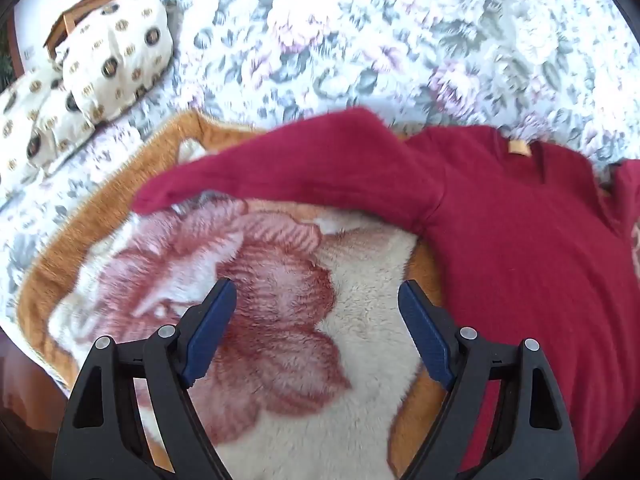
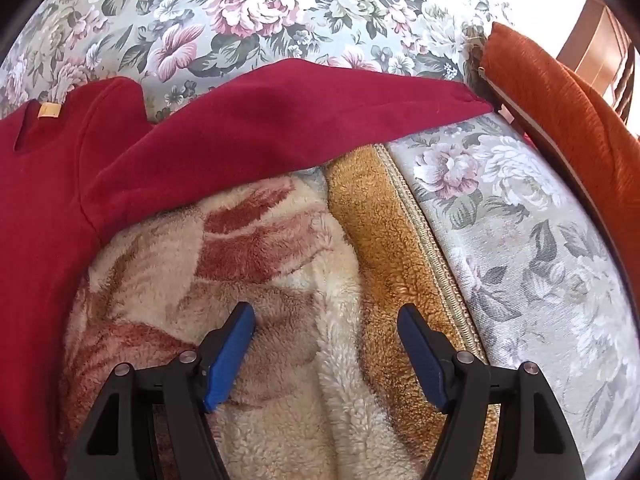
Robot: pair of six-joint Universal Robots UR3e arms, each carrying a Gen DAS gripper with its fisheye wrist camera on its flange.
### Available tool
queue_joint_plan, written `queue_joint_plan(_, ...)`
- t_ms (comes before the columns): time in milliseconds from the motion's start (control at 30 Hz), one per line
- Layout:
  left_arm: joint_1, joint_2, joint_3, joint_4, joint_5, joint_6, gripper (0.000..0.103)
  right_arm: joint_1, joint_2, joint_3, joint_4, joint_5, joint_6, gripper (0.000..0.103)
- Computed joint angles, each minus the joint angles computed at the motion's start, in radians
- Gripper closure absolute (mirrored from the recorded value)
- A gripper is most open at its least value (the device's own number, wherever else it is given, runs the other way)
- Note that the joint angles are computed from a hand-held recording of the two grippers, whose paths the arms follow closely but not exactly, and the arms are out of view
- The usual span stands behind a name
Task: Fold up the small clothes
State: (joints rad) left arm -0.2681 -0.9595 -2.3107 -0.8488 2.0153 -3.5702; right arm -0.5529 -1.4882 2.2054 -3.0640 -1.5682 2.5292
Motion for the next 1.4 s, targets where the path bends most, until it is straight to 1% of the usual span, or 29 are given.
queue_joint_plan(33, -0.033, 0.01, 0.036, -0.05, 0.02, -0.023, 0.019, -0.012, -0.051, 0.005, 0.065, 0.028, 0.013, 0.032)
queue_joint_plan(100, -0.084, 0.015, 0.112, -0.136, 0.035, -0.057, 0.019, -0.086, -0.205, 0.028, 0.258, 0.188, 0.01, 0.032)
queue_joint_plan(133, -0.116, 0.01, 0.142, -0.162, 0.042, -0.079, 0.019, -0.111, -0.279, 0.031, 0.353, 0.242, 0.012, 0.032)
queue_joint_plan(200, -0.188, -0.012, 0.19, -0.182, 0.063, -0.134, 0.019, -0.112, -0.386, 0.027, 0.47, 0.277, 0.028, 0.032)
queue_joint_plan(267, -0.261, -0.05, 0.231, -0.183, 0.079, -0.186, 0.019, -0.127, -0.508, 0.035, 0.585, 0.335, 0.024, 0.032)
queue_joint_plan(333, -0.324, -0.11, 0.295, -0.197, 0.102, -0.232, 0.019, -0.158, -0.628, 0.035, 0.729, 0.41, -0.004, 0.032)
queue_joint_plan(367, -0.356, -0.149, 0.319, -0.183, 0.113, -0.253, 0.019, -0.164, -0.689, 0.035, 0.796, 0.428, -0.01, 0.032)
queue_joint_plan(433, -0.411, -0.212, 0.356, -0.174, 0.132, -0.291, 0.019, -0.162, -0.774, 0.029, 0.884, 0.445, -0.01, 0.032)
queue_joint_plan(500, -0.448, -0.267, 0.387, -0.157, 0.13, -0.306, 0.019, -0.191, -0.833, 0.024, 0.952, 0.489, -0.032, 0.032)
queue_joint_plan(533, -0.47, -0.28, 0.392, -0.151, 0.134, -0.316, 0.019, -0.191, -0.86, 0.02, 0.982, 0.495, -0.031, 0.032)
queue_joint_plan(667, -0.525, -0.348, 0.431, -0.133, 0.155, -0.342, 0.019, -0.186, -0.909, -0.005, 1.062, 0.514, -0.036, 0.032)
queue_joint_plan(733, -0.536, -0.371, 0.444, -0.127, 0.154, -0.344, 0.019, -0.162, -0.911, -0.007, 1.054, 0.5, -0.015, 0.032)
queue_joint_plan(867, -0.552, -0.403, 0.453, -0.119, 0.164, -0.354, 0.019, -0.158, -0.925, -0.007, 1.08, 0.511, -0.013, 0.032)
queue_joint_plan(900, -0.552, -0.407, 0.452, -0.116, 0.162, -0.355, 0.019, -0.133, -0.911, -0.004, 1.055, 0.494, 0.009, 0.032)
queue_joint_plan(1233, -0.537, -0.426, 0.433, -0.094, 0.159, -0.359, 0.019, -0.045, -0.874, 0.007, 0.99, 0.446, 0.056, 0.032)
queue_joint_plan(1400, -0.525, -0.433, 0.432, -0.095, 0.162, -0.369, 0.019, 0.02, -0.829, 0.007, 0.944, 0.41, 0.104, 0.032)
